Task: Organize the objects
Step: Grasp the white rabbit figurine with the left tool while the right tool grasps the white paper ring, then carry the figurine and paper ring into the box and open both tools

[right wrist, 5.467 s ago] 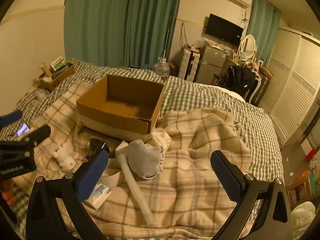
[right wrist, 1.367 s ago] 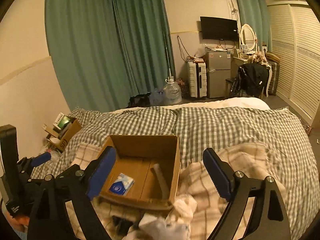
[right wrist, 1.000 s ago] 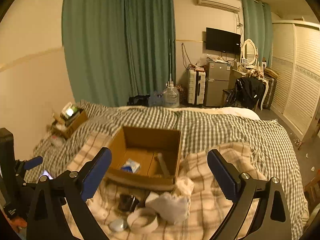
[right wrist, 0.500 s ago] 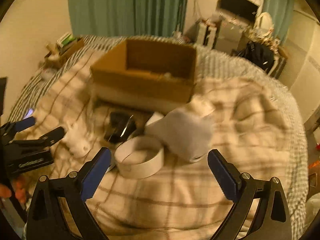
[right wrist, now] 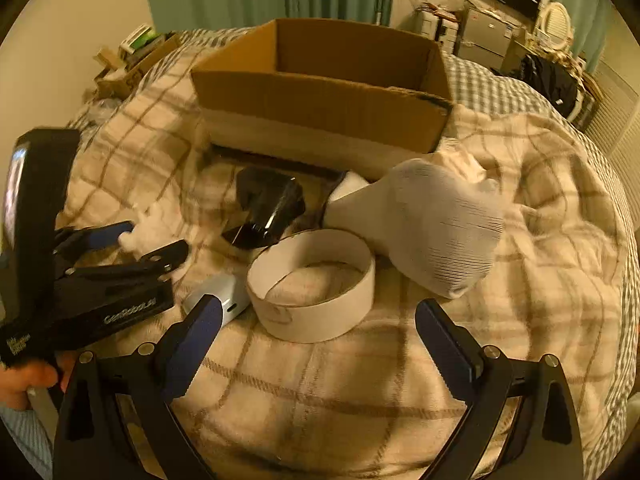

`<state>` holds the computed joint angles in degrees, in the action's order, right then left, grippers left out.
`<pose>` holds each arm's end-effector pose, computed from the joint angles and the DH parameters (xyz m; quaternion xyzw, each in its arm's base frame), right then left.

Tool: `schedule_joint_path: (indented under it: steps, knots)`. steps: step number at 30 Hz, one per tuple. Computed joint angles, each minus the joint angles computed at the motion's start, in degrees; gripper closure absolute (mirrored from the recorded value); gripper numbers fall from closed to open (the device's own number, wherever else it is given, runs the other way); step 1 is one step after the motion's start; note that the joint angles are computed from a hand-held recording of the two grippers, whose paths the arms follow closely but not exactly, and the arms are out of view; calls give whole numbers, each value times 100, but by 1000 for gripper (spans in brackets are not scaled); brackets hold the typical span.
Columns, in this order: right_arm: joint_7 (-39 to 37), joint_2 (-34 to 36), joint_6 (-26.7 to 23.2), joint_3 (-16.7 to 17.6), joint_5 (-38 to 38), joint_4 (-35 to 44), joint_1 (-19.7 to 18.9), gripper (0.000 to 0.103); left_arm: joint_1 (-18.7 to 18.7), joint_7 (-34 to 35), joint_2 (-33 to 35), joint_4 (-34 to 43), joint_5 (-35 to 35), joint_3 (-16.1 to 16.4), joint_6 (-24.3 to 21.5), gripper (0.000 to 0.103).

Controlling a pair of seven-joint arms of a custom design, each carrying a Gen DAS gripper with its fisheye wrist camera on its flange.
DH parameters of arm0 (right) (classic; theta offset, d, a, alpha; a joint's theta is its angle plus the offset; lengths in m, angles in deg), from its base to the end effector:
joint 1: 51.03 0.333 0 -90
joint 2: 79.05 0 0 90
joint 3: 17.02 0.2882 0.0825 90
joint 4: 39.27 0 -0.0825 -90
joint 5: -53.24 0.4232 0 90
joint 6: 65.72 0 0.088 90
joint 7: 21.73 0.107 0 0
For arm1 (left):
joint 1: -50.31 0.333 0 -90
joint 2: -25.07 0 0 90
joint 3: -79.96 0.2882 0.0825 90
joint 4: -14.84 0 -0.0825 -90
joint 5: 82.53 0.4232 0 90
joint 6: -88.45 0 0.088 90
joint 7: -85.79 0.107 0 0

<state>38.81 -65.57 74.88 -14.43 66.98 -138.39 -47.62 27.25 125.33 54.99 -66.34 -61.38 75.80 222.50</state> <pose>0.6941 0.0708 0.4546 -0.8222 0.5061 -0.1453 0.2161 0.6854 -0.3350 0.4036 -0.7571 0.6072 -0.1812 0.1586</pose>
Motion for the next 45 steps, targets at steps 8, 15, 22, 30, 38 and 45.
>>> schedule_joint_path:
  steps: [8, 15, 22, 30, 38, 45]
  knots:
    - [154, 109, -8, -6, -122, 92, 2, 6, -8, -219, -396, -393, 192, 9, 168, 64]
    - [241, 463, -170, 41, -324, 503, 73, 6, 18, -416, -645, -623, 475, -30, 277, 64]
    - [333, 835, -486, 101, -396, 962, 69, 10, 85, -494, -833, -816, 642, -55, 340, 64]
    - [262, 671, -259, 155, -313, 683, -29, 22, 39, -519, -857, -811, 793, -122, 175, 64]
    - [-825, -271, 331, 210, 554, -284, -131, 22, 10, -600, -1085, -959, 1019, -177, 240, 64]
    - [-1303, -575, 491, 21, 1346, -213, -101, 22, 180, -637, -1300, -1036, 590, -318, 743, 64]
